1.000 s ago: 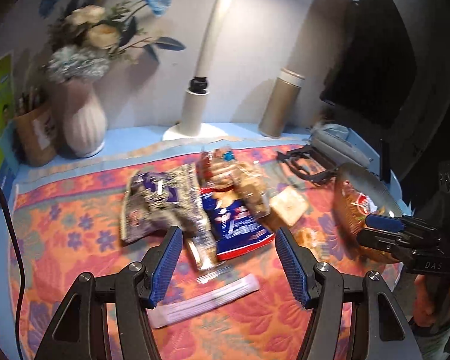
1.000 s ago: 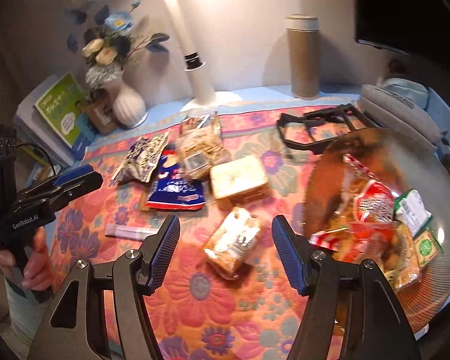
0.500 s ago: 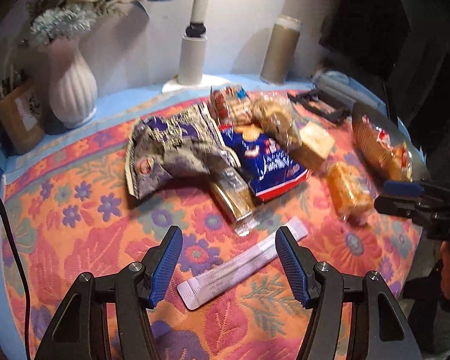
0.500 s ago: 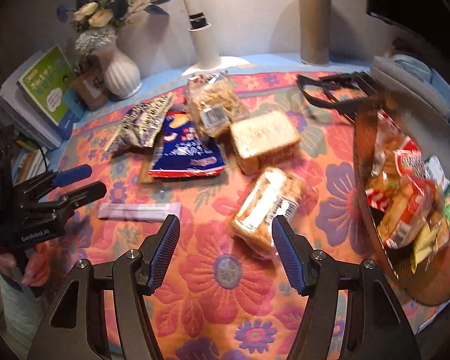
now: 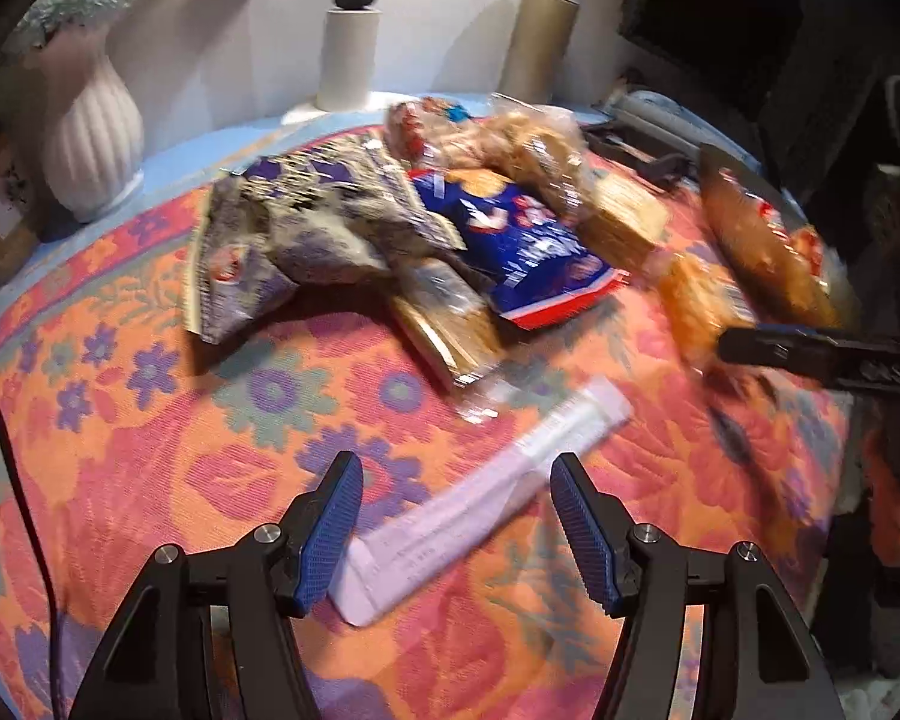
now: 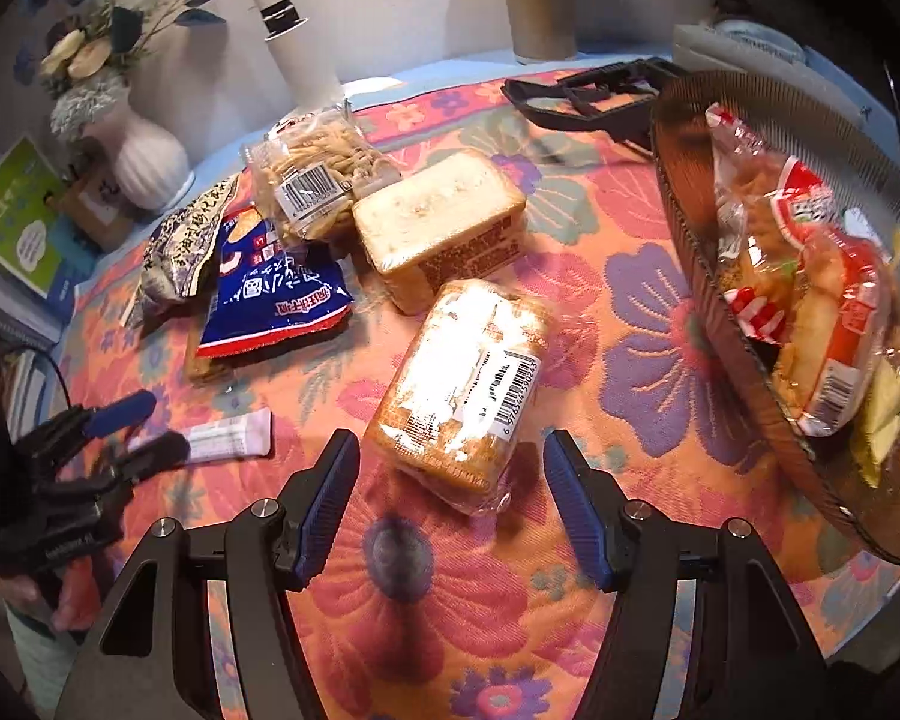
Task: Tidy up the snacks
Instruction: 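Grasp the white stick sachet with the left tool while the right tool grasps the sliced bread pack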
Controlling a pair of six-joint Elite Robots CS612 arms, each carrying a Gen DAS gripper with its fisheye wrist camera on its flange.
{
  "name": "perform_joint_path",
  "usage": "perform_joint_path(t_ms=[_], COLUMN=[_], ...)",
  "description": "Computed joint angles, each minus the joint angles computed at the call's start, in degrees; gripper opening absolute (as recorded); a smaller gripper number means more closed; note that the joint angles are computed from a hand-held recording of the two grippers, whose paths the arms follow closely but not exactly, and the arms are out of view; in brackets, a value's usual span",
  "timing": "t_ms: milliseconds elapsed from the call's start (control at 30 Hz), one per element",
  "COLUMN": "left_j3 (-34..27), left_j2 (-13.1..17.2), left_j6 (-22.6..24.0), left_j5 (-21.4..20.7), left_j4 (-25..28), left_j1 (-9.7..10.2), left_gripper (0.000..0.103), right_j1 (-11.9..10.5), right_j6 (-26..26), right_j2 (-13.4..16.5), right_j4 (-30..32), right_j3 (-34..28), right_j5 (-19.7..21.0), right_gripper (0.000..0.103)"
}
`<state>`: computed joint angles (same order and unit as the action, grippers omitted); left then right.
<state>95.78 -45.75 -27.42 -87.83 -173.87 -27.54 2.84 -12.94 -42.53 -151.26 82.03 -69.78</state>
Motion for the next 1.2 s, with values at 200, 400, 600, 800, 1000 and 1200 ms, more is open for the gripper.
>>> perform_joint_path(t_ms=[200, 400, 600, 800, 1000, 1200], left_j3=[0.5, -2.2, -3.6, -2.7, -0.6, 0.9], left_j2=[-0.9, 0.1, 0.8, 0.3, -0.6, -1.2], left_j6=[5.9, 4.7, 5.3, 3.1, 0.1, -1.7], left_j5=[-6.4, 0.0, 7.7, 9.9, 9.6, 8.5], left_j4=[1.4, 5.3, 8.0, 7.2, 5.3, 4.0], left_j1=[-1.17, -2.47, -4.23, -4.79, -4.61, -4.42], left_gripper=[0.062, 0.060, 0.056, 0.019, 0.019, 0.019], right_j1=[0.7, 1.0, 1.5, 1.7, 1.3, 0.3], right_j6=[1.3, 3.5, 2.2, -0.4, -10.3, -22.4], right_j2=[1.0, 2.4, 2.6, 2.2, 0.2, -2.6], right_j4=[0.2, 1.2, -1.0, -3.7, -5.8, -4.7], right_j3=[-1.6, -3.4, -3.2, -1.8, 2.3, 7.0], right_j5=[-0.3, 0.0, -1.7, -3.2, -2.3, -1.1], right_gripper=[0.067, 0.075, 0.075, 0.069, 0.058, 0.057])
